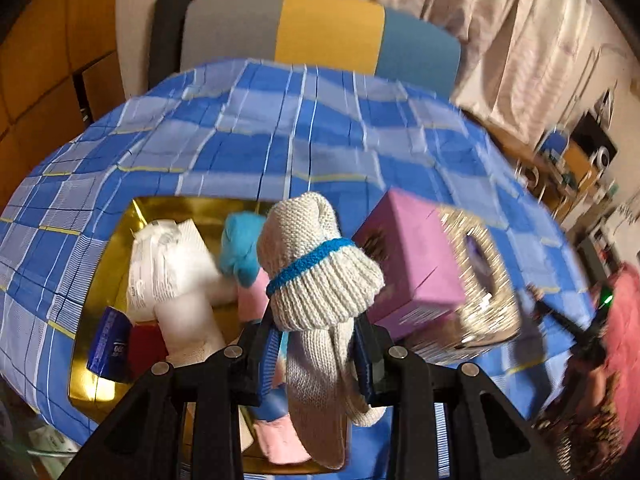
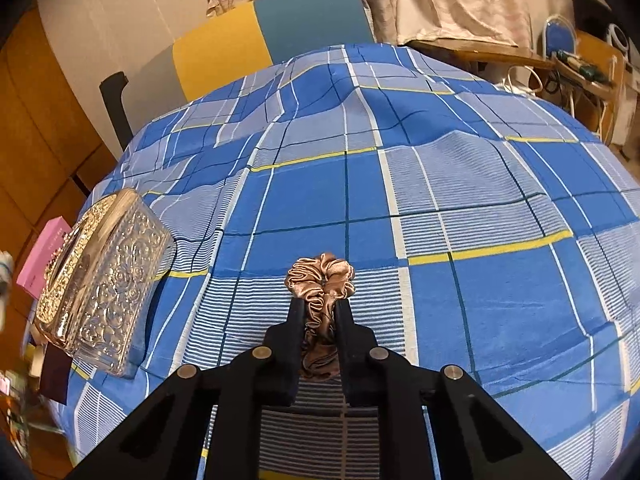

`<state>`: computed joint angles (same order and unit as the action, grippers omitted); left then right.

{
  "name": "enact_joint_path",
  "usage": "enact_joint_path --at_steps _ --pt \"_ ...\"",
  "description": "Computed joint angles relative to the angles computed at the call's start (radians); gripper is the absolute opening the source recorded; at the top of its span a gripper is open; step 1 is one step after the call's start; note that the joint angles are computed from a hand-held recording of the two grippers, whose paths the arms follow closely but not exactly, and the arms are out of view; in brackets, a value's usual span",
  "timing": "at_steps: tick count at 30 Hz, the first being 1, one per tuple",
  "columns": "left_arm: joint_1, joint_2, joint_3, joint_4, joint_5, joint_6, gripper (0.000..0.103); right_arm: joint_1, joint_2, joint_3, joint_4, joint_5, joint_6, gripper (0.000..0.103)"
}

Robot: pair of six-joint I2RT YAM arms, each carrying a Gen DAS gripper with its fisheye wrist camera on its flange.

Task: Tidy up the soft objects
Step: 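Carry the white glove into the gold tray and open the left tool while the right tool holds the scrunchie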

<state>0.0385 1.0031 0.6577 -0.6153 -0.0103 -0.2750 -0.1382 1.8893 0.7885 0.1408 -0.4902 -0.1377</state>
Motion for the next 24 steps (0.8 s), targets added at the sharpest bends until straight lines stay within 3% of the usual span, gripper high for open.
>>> enact_joint_path --at_steps 13,16,20,24 --pt "0.023 0.333 -0.039 0.266 0.027 0.029 0.036 -0.015 0.000 0.004 -0.009 -0.019 0.022 0.016" --pt "0.037 0.349 -0.042 0.292 0.030 0.025 0.045 -0.016 0.004 0.007 -0.009 -0.015 0.026 0.016" --pt "0.067 0.326 -0.051 0.296 0.046 0.010 0.045 -0.014 0.009 0.008 -0.007 -0.008 0.030 0.016" --pt "0.078 0.201 -0.100 0.269 0.062 -0.025 0.045 -0.008 0.006 0.002 0.001 0.000 0.031 0.016"
